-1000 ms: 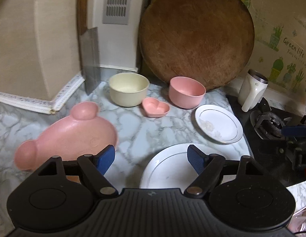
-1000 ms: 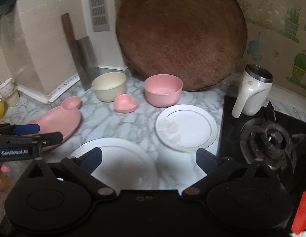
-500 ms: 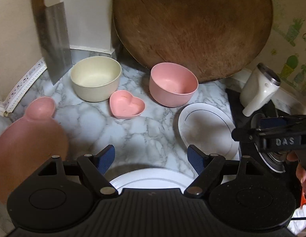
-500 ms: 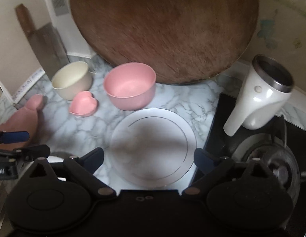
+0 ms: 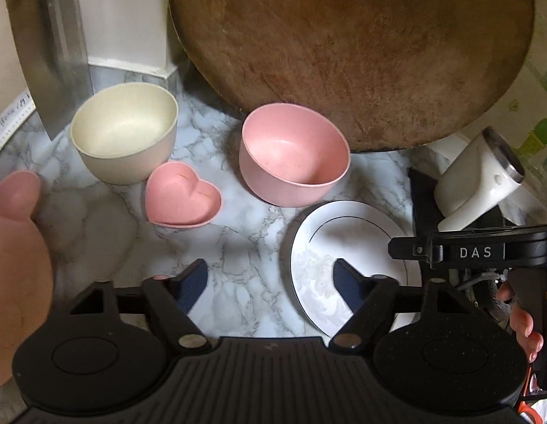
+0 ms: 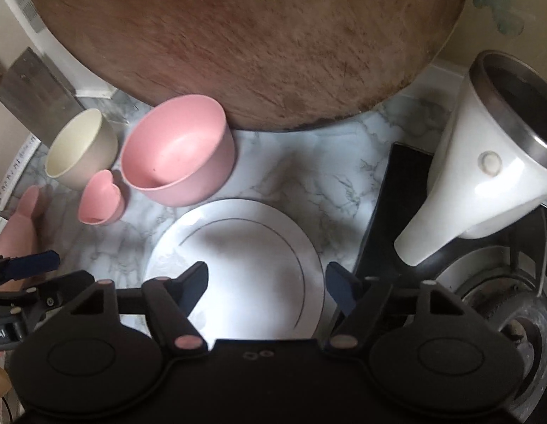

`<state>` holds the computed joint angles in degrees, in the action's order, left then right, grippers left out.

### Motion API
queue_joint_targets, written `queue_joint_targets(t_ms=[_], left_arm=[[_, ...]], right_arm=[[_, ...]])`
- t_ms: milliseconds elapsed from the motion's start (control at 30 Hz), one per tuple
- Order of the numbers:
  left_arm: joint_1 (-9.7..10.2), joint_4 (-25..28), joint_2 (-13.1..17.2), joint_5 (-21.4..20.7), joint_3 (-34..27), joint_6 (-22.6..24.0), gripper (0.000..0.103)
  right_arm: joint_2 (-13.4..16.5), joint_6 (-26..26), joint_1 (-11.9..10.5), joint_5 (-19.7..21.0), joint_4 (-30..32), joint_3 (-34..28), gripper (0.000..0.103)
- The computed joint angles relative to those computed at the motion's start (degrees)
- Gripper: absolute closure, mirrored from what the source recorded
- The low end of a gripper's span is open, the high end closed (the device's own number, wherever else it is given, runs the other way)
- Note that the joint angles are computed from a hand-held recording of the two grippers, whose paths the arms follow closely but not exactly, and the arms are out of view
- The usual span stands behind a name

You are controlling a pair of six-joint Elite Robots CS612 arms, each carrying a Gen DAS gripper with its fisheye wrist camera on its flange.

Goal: Organize plates and bowls

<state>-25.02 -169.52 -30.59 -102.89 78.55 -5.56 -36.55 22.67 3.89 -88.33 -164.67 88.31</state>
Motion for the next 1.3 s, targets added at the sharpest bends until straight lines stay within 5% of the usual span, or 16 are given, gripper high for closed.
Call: queue_joint_targets(t_ms=[500, 1300], left_arm=[[0.30, 9.85, 2.68, -7.82, -4.61, -3.00, 0.063], [0.79, 11.26, 4.74, -10.88, -6.66, -7.60, 0.090]], right_arm=[[0.60, 0.63, -2.12, 4.81, 2.07, 0.34, 0.050], [0.42, 2.65, -3.23, 7.88, -1.21, 3.00, 0.082]])
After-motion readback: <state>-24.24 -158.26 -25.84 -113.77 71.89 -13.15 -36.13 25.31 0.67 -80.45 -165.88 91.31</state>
